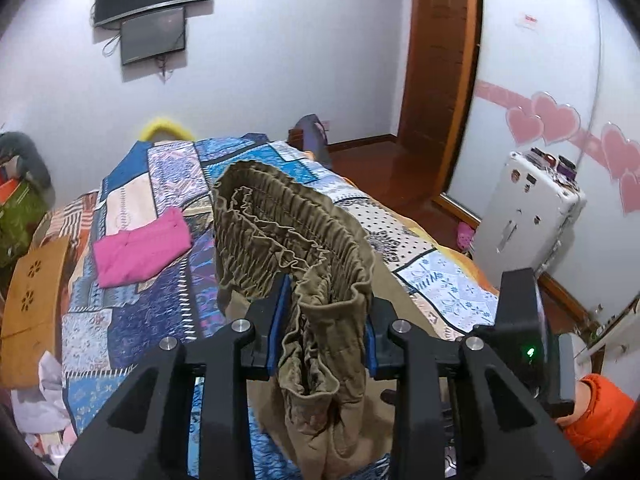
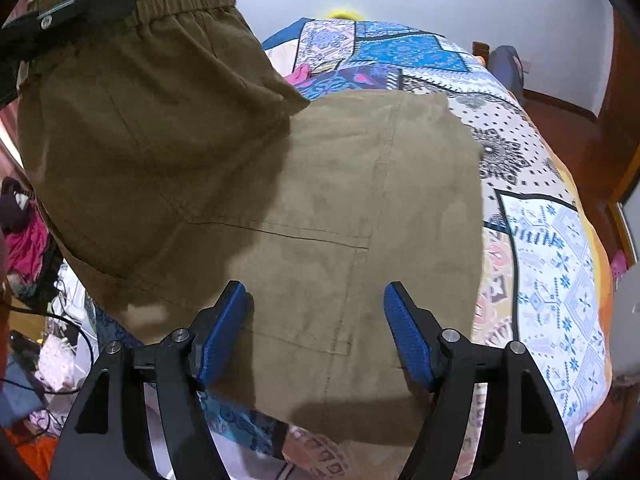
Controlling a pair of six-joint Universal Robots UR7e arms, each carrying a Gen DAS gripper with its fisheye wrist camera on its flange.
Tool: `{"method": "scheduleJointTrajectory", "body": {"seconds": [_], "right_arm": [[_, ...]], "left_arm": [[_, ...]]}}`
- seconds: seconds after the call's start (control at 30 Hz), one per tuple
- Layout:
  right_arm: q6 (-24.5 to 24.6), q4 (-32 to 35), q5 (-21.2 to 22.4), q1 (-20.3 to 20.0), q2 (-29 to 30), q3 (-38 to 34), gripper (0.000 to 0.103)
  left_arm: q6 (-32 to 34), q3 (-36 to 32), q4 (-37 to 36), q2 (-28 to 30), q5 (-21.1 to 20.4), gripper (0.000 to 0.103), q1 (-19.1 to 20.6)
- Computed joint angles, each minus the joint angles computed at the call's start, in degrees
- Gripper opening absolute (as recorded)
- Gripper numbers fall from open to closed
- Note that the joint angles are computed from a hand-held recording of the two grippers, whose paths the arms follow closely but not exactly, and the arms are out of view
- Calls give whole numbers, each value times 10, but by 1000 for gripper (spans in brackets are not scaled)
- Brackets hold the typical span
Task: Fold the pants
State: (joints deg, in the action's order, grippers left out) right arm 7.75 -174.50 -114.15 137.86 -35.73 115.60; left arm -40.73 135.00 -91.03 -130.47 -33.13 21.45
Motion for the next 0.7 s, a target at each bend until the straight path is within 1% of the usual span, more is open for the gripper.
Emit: {"method": "scheduleJointTrajectory", "body": {"seconds": [0.07, 0.17, 0.33, 0.47, 0.53, 0.7], "right_arm": [[6, -11, -11, -1, -14, 16, 68], [17, -29, -14, -12, -39, 43, 68], [32, -26, -59, -17, -62, 71, 68], [46, -15, -59, -33, -61, 81, 68], [45, -14, -49, -41, -54, 83, 68], [35, -39, -44, -47, -46, 86, 68]], "left_arm": [[10, 7, -20, 8, -7, 31, 1], [30, 15, -55, 21, -17, 29, 8], [68, 26, -122, 48, -35, 24, 21], [84, 39, -164, 76, -38, 23, 26], [102, 43, -192, 91, -49, 22, 37], [132, 50, -249, 137, -80, 22, 60]]}}
